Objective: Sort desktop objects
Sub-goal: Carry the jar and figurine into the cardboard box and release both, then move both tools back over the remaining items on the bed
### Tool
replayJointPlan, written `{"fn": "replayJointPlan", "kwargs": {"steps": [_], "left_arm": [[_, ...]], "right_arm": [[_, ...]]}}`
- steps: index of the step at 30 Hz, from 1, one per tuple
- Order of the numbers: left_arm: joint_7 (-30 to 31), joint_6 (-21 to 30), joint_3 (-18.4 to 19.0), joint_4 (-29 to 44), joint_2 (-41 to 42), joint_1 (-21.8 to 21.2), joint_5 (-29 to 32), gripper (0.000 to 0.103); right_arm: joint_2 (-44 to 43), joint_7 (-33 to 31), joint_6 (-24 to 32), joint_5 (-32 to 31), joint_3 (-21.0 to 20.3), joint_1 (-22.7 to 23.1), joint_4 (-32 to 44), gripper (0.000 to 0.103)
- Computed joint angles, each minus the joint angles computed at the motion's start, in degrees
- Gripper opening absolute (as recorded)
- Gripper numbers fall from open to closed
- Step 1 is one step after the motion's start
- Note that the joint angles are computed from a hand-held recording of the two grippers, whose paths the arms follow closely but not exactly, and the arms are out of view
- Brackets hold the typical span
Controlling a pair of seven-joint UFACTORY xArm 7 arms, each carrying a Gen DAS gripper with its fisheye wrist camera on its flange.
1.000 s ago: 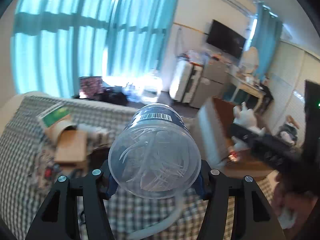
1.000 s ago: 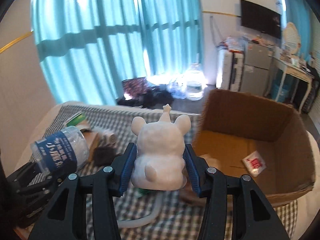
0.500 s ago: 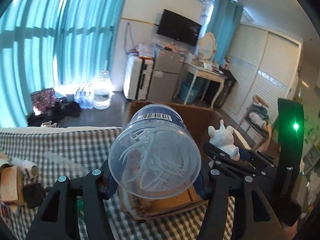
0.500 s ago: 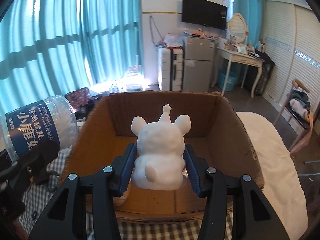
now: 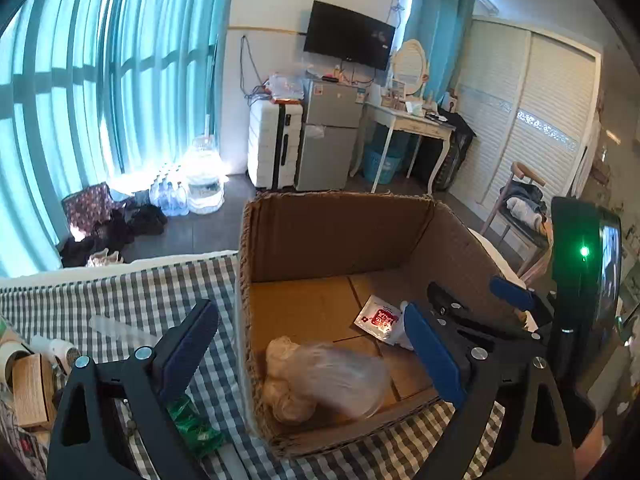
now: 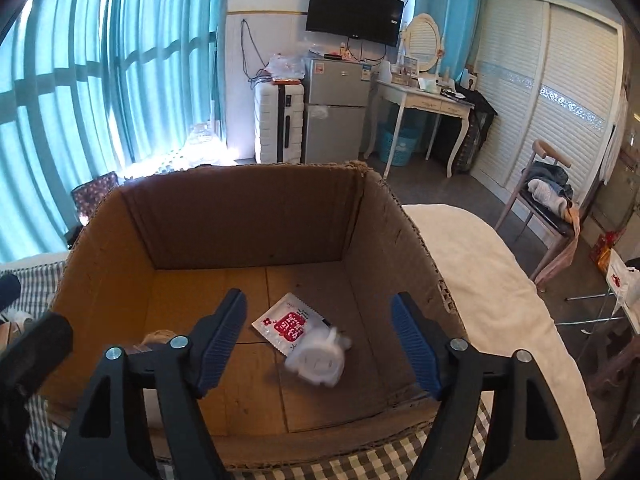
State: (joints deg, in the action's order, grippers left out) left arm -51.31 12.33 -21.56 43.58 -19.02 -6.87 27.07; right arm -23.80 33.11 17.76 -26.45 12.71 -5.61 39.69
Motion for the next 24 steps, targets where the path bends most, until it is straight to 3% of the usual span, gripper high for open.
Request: {"fn": "replayJointPlan", "kwargs": {"steps": [6, 9, 12, 14, 18, 22, 24], "left_arm": [[3.36, 3.34, 2.89, -3.18, -4.78, -2.87, -4.37, 0.097], [4.54, 6.98, 3.34, -5.82, -9.09, -2.66, -5.80, 0.097], [4.91, 11.82, 3.81, -9.75, -15.59, -2.55, -7.79, 0.097], [5.91, 16.06, 5.15, -13.54, -22.06, -3.00, -9.55, 0.097], [8.80, 28.24, 5.69, -19.92, -36.90, -2.33, -10.34, 0.098], [10.92, 41.61, 7.56, -27.65, -55.36, 0.51, -10.14, 0.101], [11.45, 45.07, 8.79, -30.60, -61.38, 2.20, -10.39, 0.101]], "right_arm": [[-2.25, -5.29, -1.25, 8.43, -4.73, 5.84, -2.35, 0.076], [-3.52, -11.30, -3.04, 15.76, -8.76, 11.92, -3.45, 0.076], [-5.03, -15.14, -6.03, 18.88, -8.29, 14.00, -5.16, 0.076], [-6.20, -17.03, -8.63, 19.56, -7.04, 14.93, -6.83, 0.076], [-7.47, -23.93, -10.46, 25.00, -10.22, 24.77, -8.70, 0.076], [-8.41, -27.95, -12.25, 28.88, -10.81, 30.74, -10.06, 0.076], [-7.73, -30.22, -12.46, 31.87, -13.36, 35.72, -9.87, 0.076]]}}
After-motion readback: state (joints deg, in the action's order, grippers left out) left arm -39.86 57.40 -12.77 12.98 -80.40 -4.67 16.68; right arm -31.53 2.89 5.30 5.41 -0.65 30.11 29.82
